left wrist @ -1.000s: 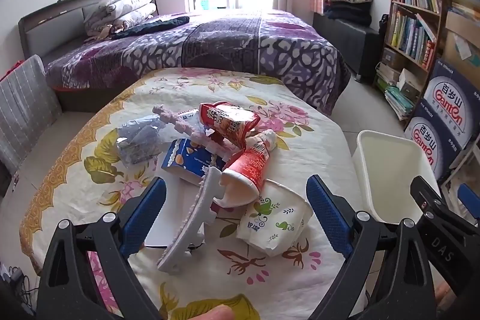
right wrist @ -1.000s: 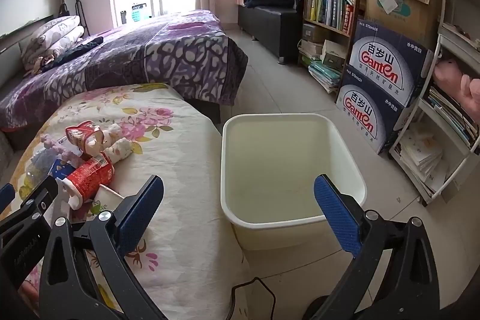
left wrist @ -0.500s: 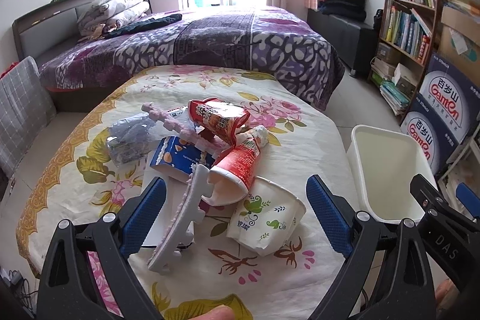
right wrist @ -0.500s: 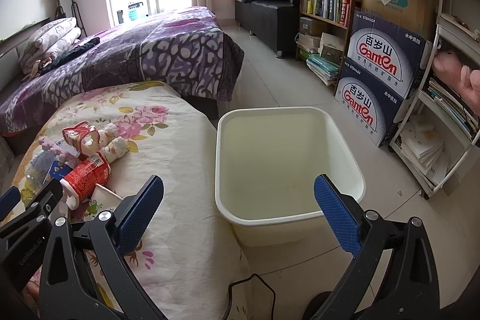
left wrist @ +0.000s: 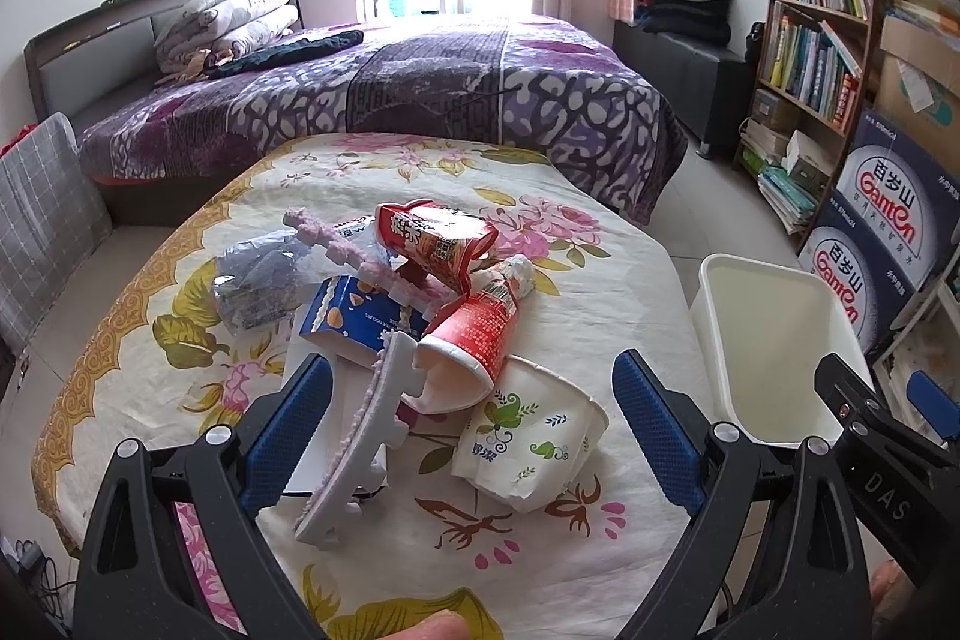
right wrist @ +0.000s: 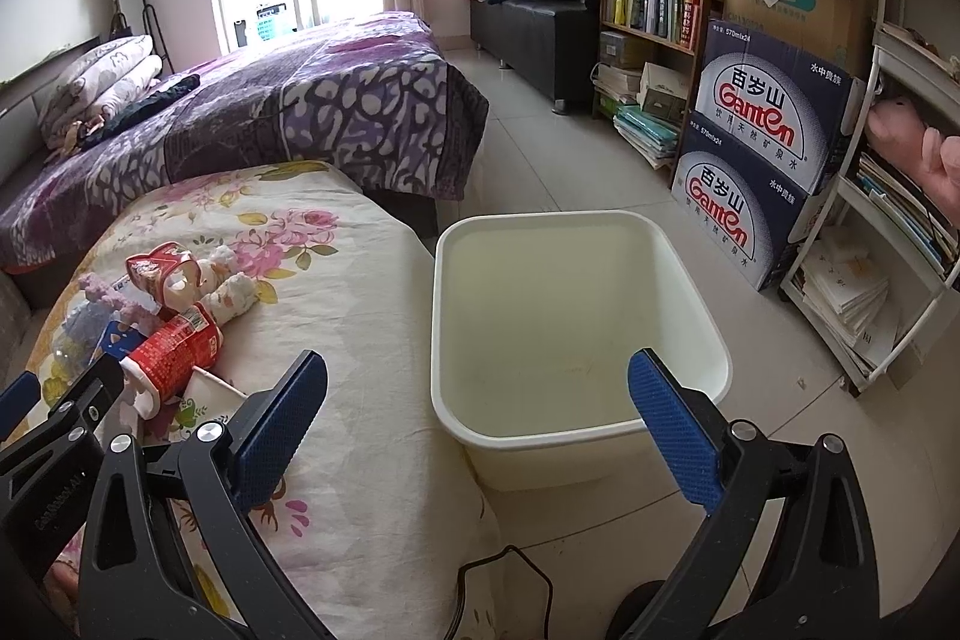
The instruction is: Collect trash
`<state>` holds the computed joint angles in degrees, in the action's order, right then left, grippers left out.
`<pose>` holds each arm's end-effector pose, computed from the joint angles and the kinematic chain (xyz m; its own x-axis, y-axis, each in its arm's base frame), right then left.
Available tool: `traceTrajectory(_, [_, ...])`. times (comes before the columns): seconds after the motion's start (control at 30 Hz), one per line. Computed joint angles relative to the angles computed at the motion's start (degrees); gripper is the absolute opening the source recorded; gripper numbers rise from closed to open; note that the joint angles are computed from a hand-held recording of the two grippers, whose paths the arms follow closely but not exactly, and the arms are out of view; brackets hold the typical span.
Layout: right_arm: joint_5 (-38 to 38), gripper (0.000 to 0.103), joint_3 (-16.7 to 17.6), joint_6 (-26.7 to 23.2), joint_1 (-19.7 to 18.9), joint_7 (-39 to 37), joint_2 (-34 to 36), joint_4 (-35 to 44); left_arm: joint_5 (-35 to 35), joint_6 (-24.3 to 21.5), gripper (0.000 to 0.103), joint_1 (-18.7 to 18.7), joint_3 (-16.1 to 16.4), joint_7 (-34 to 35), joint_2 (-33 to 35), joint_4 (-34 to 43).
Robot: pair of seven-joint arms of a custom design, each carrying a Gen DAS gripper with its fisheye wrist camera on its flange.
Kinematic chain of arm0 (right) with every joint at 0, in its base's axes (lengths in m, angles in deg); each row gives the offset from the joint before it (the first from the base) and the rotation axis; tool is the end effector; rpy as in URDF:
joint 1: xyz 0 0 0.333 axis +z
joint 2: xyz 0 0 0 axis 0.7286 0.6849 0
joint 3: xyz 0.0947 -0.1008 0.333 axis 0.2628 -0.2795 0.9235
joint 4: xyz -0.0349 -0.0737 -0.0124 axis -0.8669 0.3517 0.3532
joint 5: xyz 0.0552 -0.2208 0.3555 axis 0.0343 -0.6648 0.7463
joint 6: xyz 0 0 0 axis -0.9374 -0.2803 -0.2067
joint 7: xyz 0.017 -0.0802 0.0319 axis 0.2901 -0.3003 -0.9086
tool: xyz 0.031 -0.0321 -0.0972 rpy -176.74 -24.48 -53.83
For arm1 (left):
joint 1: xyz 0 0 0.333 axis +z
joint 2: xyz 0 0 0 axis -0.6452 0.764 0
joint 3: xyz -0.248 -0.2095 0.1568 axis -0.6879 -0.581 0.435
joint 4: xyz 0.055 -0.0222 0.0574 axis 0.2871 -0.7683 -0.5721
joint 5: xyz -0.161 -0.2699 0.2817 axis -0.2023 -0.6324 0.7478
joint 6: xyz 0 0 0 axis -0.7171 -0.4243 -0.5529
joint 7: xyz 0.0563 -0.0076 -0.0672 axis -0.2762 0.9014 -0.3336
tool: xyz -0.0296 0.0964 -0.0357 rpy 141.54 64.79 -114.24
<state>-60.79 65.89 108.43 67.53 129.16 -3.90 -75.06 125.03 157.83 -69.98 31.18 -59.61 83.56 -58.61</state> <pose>0.6799 0.2582 0.4965 0.2479 -0.9673 -0.0541 -0.6453 -0.1232 -0.7539 0.6046 -0.3962 0.4981 0.5383 -0.8427 0.0067 -0.5087 -0.3313 -0.7947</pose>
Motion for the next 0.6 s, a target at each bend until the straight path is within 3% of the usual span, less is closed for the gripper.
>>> traceTrajectory(0.6, [-0.59, 0.096, -0.20, -1.12, 0.10, -0.18, 0.01, 0.29, -1.45, -0.33, 0.092, 0.09, -0.04, 1.50, 0.19, 0.35])
